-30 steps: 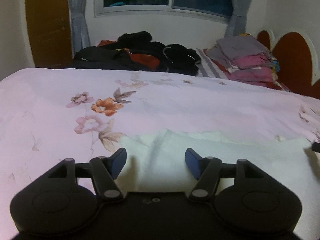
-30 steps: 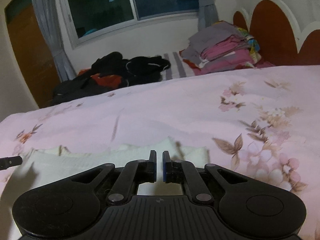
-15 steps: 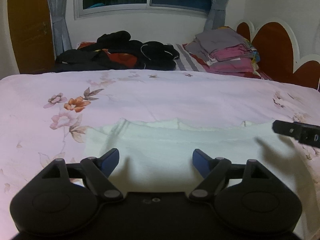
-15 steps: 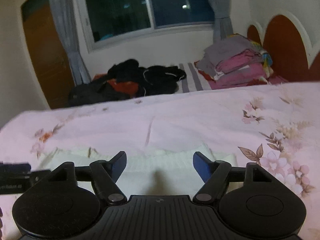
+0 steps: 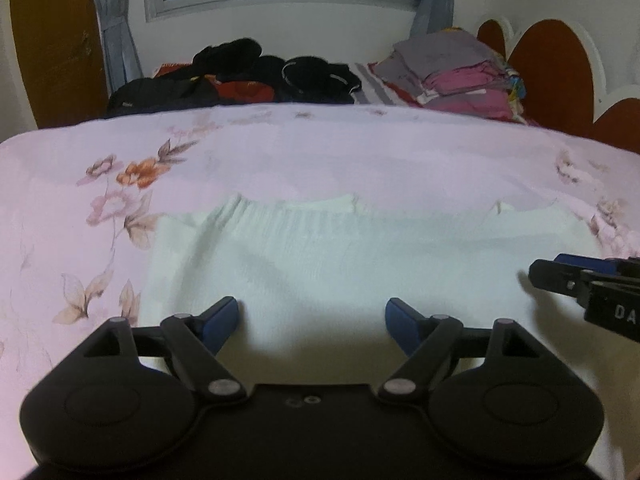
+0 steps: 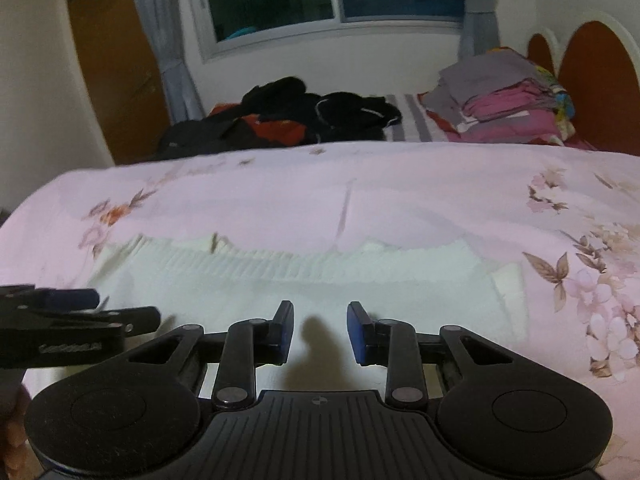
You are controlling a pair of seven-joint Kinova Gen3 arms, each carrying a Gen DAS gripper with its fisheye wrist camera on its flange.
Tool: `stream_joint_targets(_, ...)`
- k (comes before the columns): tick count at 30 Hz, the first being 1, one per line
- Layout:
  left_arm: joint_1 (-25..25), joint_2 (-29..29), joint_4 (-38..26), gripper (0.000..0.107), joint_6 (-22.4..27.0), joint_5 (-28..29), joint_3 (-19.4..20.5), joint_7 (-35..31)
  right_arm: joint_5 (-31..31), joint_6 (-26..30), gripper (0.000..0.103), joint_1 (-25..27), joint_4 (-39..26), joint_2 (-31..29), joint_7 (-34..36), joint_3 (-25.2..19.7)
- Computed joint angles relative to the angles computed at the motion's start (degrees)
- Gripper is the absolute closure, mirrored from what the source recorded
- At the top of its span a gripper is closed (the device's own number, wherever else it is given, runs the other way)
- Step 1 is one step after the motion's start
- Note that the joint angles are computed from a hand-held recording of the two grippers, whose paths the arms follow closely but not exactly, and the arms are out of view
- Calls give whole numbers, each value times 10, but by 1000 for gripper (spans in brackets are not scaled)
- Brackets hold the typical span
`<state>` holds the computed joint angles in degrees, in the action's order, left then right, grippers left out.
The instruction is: Fold small clothes
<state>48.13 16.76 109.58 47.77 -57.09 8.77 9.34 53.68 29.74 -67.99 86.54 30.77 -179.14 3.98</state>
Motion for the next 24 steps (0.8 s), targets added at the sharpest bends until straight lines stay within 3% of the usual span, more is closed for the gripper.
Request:
stream_joint_targets(6, 8, 0, 12, 25, 13, -8, 3, -2, -23, 25, 72, 2, -3, 11, 35, -10)
stream_joint_targets(14, 2, -19, 42, 24, 29, -11, 13, 22, 20, 62, 72, -6, 42, -6, -31, -1)
stream_joint_targets(16, 0, -29, 43, 29, 37, 0, 19, 25, 15, 77, 72, 0, 41, -13, -38, -14)
stream_joint_targets(24, 19, -49, 48, 32, 42, -7, 58, 58, 47, 45, 72, -11, 23, -14, -55, -57)
